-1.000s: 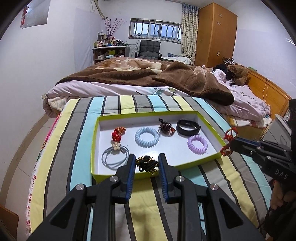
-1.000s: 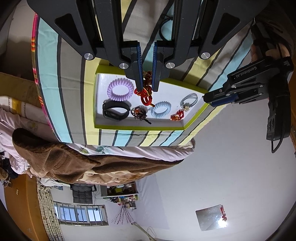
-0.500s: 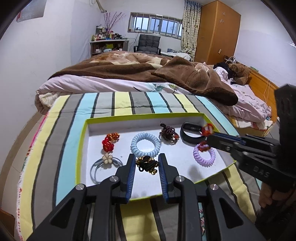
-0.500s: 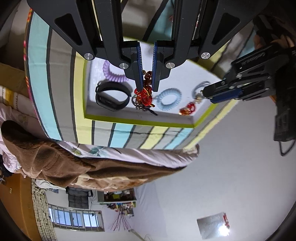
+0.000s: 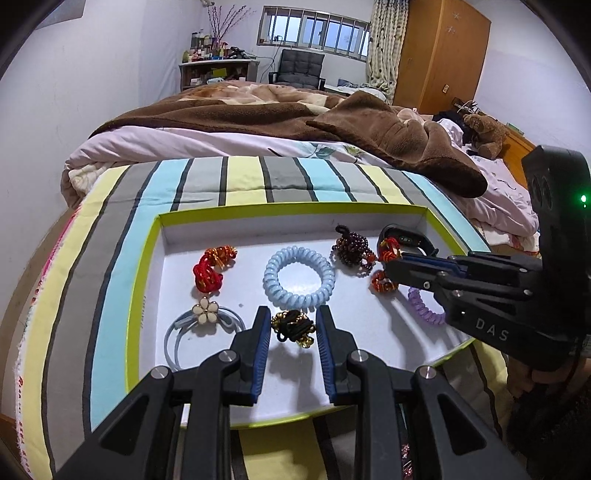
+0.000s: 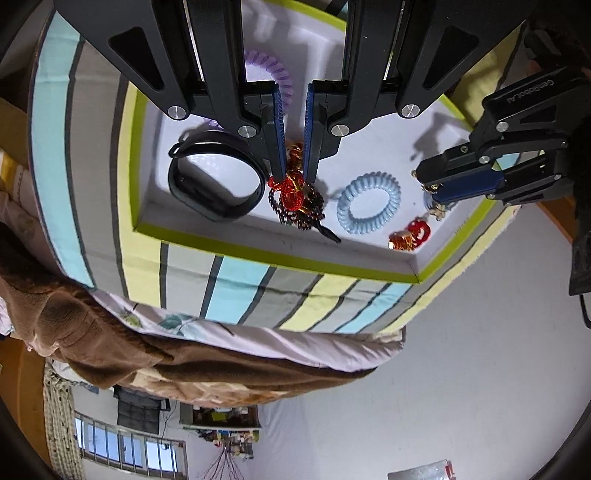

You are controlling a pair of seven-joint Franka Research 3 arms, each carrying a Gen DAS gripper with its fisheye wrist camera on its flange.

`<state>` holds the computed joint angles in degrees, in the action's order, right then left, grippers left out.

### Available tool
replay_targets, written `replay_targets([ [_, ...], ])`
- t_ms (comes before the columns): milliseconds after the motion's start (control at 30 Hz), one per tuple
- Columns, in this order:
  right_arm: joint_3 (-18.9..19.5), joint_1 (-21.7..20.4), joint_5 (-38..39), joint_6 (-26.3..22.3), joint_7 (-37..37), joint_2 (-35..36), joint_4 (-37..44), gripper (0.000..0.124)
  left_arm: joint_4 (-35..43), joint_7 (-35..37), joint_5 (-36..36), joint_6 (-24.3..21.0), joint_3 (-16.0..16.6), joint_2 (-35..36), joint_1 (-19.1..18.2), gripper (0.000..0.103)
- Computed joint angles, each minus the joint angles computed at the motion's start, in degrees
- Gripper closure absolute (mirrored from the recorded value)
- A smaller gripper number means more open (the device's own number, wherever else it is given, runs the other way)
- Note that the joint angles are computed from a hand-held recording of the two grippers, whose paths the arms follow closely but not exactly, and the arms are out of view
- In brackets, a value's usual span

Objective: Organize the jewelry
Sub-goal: 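Carry the brooch with the left gripper while the right carries the red clip into the tray, then open both grippers to release the brooch and red clip in the tray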

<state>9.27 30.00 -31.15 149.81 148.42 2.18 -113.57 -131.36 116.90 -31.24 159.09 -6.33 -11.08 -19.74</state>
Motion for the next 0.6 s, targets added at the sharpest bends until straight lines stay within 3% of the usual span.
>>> replay_targets([
  [600,-0.32,0.57,-0.24,-1.02,-0.18,0.66,0.69,0.114,0.11,-1.01,0.65,-0.18,-0.5,0.43,0.47,0.073],
])
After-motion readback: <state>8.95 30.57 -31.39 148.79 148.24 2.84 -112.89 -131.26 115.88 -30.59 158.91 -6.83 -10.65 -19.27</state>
